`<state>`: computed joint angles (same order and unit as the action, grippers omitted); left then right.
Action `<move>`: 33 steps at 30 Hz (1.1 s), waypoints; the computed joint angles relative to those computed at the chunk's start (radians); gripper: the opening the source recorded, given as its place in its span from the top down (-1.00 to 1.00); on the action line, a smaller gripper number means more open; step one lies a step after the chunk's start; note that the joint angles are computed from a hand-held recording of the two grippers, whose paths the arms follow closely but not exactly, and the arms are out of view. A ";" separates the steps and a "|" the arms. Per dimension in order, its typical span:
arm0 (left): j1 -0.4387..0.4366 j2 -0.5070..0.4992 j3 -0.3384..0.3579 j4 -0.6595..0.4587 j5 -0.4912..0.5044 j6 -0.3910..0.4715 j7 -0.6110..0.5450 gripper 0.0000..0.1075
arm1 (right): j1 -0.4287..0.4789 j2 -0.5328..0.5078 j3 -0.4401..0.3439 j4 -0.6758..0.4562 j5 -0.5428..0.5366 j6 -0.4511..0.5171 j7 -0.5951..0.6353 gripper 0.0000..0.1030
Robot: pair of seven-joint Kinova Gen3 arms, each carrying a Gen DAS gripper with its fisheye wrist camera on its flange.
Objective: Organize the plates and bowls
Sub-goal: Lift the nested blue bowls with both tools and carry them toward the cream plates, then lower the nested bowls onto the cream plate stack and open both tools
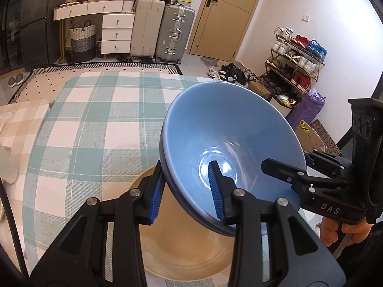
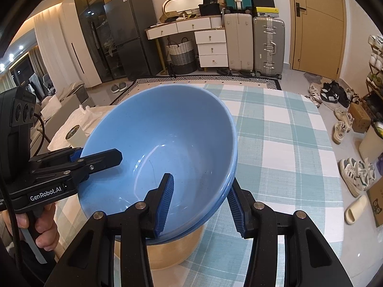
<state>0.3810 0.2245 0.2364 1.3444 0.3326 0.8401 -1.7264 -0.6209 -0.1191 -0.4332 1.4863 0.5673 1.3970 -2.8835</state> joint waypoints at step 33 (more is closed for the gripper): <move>-0.022 -0.022 -0.025 0.143 -0.063 -0.054 0.088 0.40 | -0.055 0.074 0.067 0.025 -0.075 -0.123 0.073 0.10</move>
<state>0.3588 0.2023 0.2118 1.4873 0.2694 0.7866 -1.6385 -0.6762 -0.0447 -0.3658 1.5111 0.4922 1.2743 -2.8102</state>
